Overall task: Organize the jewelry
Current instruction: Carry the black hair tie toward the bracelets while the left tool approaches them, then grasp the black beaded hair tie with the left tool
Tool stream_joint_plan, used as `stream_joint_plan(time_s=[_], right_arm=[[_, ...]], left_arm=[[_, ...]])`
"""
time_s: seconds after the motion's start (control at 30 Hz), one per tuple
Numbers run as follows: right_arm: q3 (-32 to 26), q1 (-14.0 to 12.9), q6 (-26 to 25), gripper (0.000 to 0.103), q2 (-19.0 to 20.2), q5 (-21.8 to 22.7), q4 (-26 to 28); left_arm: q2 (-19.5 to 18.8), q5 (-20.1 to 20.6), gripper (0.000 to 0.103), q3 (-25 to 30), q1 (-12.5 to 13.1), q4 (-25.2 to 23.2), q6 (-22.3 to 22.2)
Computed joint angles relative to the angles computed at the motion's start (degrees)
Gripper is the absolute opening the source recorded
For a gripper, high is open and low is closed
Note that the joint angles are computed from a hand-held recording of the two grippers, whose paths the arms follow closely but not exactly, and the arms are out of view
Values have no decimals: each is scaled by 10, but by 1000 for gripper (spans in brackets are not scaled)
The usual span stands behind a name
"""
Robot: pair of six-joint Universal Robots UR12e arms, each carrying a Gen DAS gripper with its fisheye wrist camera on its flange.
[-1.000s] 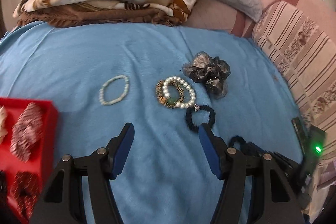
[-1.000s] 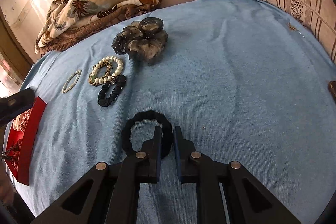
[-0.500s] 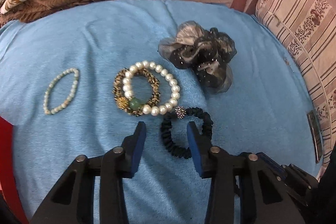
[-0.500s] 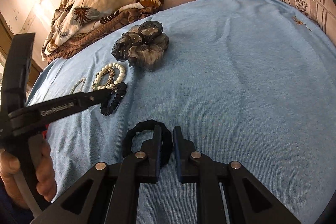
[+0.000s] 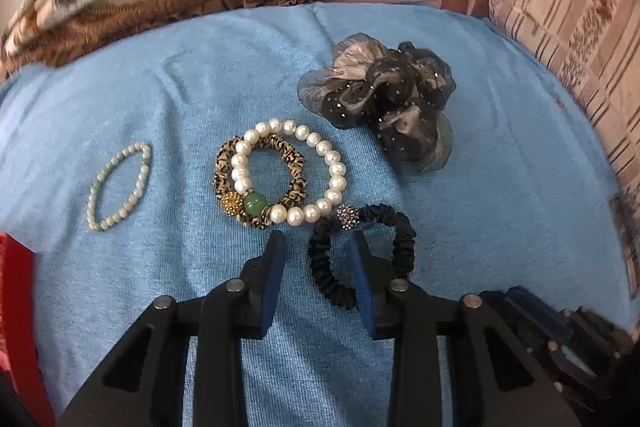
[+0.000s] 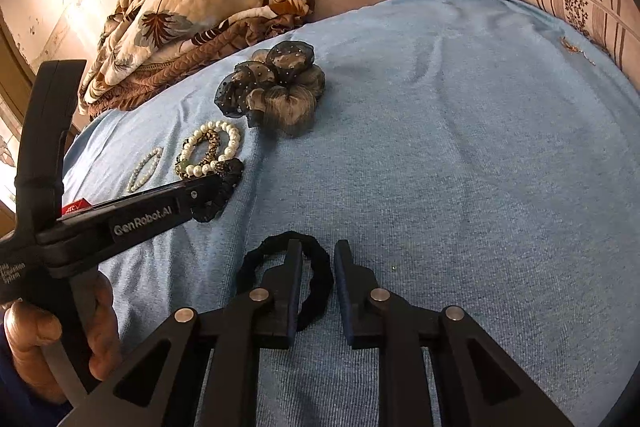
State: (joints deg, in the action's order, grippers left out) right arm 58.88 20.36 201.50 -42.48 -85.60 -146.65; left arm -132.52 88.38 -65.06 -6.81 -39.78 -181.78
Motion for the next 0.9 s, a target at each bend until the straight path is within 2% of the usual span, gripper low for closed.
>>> stream_joint_plan(time_s=[0.03,0.13,0.2,0.4,0.63,0.77,0.9], right_arm=[[-2,0,-5,18,1,-1,4],[-9,0,-14,18,4,0,12],[-8,1,-22,13,3,-4,10],[11,4,-28,11,-6,-16,-31],[37,4,1,11,-19,-17,-57],[45,6,21,11,-26,-19,-55],[43,15,9,11,-31,-29,-55]], left_arm=[[1,6,8,-2,-2,4,13],[6,6,7,-8,-3,3,28],[12,-4,7,-14,-1,0,27],[52,-31,7,-61,11,30,18],[113,-61,7,-135,40,80,-3],[151,-67,7,-184,57,124,-12],[181,-57,7,-222,76,158,-11]])
